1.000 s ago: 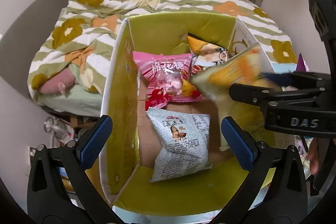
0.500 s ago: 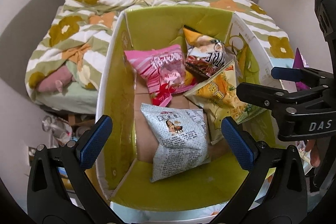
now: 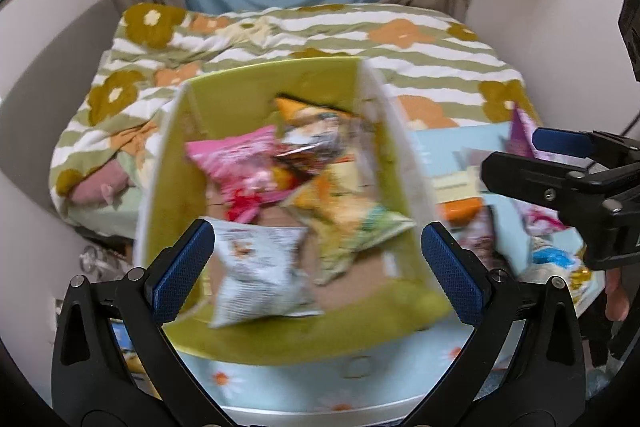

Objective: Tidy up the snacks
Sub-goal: 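Move both tools back over the remaining snacks on the table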

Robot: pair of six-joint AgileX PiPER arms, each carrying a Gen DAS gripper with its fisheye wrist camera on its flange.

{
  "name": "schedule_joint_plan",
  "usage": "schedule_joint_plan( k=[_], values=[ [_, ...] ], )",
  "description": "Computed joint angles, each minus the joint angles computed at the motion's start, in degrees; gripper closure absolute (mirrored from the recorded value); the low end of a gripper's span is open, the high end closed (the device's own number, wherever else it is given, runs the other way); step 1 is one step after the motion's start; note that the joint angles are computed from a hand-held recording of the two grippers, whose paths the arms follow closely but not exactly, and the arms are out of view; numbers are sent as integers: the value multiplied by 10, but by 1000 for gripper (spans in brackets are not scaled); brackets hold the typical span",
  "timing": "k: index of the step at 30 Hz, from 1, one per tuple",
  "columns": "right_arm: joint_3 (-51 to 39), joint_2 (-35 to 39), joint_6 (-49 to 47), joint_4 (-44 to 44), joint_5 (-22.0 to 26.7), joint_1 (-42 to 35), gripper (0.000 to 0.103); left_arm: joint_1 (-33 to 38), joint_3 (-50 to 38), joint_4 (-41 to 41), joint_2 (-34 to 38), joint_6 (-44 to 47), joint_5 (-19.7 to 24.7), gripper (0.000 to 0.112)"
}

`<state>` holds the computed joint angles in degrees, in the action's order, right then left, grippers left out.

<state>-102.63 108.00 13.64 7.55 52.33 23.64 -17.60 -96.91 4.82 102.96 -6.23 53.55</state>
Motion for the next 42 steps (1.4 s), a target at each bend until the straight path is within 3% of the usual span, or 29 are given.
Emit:
schedule_joint_plan(
  k=[6, 12, 22, 29, 37, 42],
  values=[
    [168, -148, -24, 10, -14, -81, 0, -99, -31, 13, 15, -51, 7, 9],
    [278, -258, -58, 18, -3, -177, 0, -191, -92, 30, 57, -75, 35, 9],
    [419, -398, -163, 51, 6, -333, 0, -288, -135, 39, 108, -136, 40, 9],
    [501, -428, -184, 85, 8, -412, 0, -298, -152, -23, 151, -62, 59, 9],
    [615, -443, -102, 103, -64, -418, 0, -280, -186, -132, 229, 96, 76, 9],
    [662, -436, -61, 117, -103, -412, 3, -269, -206, -175, 272, 142, 94, 13]
  ],
)
